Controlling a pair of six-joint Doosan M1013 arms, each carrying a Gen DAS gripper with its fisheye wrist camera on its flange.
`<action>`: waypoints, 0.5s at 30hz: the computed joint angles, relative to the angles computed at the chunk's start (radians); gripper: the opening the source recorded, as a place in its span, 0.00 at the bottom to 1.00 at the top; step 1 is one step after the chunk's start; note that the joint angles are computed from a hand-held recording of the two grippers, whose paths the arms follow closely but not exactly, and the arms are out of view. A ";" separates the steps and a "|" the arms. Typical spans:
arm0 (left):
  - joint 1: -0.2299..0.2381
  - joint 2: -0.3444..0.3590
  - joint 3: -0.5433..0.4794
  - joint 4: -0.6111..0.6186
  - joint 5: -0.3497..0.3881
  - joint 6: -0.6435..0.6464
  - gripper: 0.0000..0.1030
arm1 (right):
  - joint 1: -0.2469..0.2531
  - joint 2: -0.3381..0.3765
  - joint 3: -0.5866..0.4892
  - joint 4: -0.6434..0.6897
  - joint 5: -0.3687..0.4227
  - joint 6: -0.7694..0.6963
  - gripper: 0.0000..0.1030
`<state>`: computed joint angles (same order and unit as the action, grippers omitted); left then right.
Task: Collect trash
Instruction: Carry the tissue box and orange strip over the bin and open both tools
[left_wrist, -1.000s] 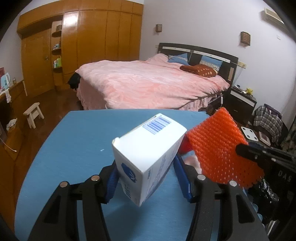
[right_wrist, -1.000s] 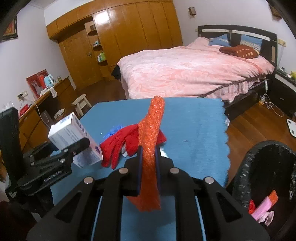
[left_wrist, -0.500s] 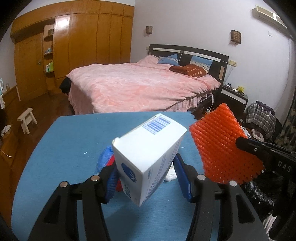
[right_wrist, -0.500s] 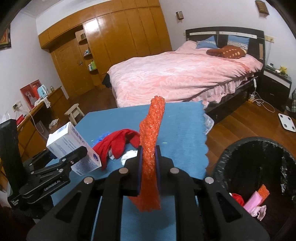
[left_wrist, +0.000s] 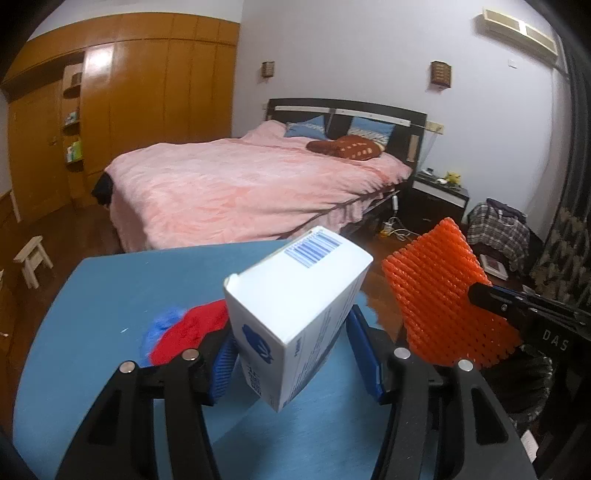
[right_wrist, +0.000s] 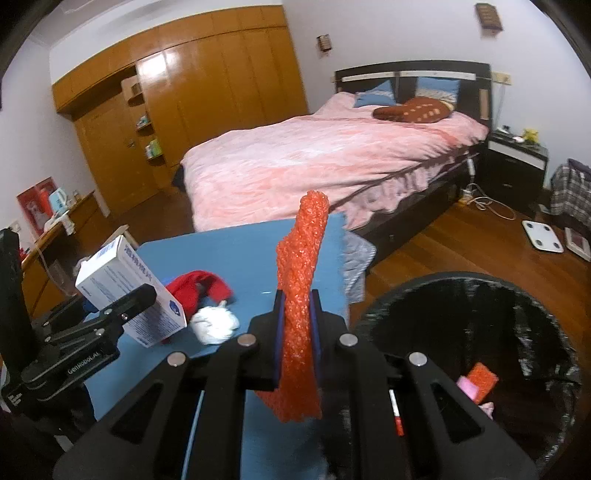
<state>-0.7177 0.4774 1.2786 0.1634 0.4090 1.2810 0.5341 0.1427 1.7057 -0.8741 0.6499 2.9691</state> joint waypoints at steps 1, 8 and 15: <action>-0.005 0.005 -0.009 -0.010 0.001 0.012 0.54 | -0.003 -0.005 0.006 -0.006 0.006 0.007 0.12; -0.038 0.033 -0.052 -0.131 0.003 0.143 0.54 | -0.016 -0.060 0.069 -0.066 0.075 0.095 0.12; -0.070 0.071 -0.112 -0.268 0.019 0.288 0.55 | -0.035 -0.117 0.137 -0.088 0.141 0.148 0.12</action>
<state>-0.7873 0.5482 1.1664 -0.1049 0.4278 1.5689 0.4988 0.0255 1.8422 -0.9625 0.7910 3.1176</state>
